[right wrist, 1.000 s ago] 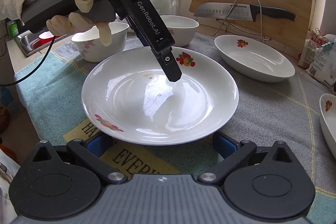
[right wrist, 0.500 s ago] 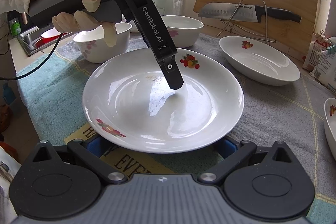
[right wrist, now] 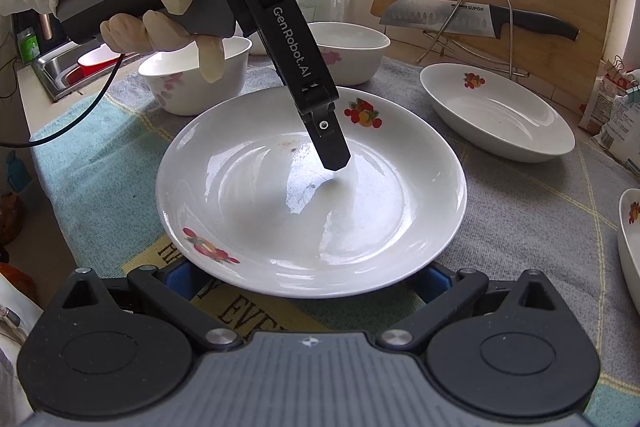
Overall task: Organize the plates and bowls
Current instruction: 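Lift the large plate with the left tool toward the stained plate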
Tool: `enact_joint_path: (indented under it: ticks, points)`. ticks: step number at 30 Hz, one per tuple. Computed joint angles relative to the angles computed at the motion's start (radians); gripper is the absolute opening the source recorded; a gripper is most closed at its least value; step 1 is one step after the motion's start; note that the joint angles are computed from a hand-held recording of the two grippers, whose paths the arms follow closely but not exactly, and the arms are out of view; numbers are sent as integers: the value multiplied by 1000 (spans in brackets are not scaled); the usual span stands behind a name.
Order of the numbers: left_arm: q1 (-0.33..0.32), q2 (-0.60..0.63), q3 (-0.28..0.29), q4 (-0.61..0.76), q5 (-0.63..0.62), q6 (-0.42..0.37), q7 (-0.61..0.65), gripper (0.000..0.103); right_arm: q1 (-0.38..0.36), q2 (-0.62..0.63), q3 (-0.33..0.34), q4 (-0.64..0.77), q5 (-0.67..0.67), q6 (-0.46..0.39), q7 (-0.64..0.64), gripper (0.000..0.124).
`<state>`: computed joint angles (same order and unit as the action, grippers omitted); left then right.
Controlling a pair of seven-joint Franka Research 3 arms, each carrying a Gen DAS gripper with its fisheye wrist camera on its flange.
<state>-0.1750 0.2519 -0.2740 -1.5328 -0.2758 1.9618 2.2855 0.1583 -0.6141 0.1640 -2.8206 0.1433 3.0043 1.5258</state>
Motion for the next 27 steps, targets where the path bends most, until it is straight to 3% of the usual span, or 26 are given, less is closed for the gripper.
enact_joint_path:
  ticks: [14, 27]
  points:
    - [-4, -21, -1, -15, -16, 8, -13, 75, 11, -31, -29, 16, -1, -73, -31, 103]
    - [-39, -34, -10, 3, -2, 14, -71, 75, 33, -116, -114, 10, 42, -162, -150, 103]
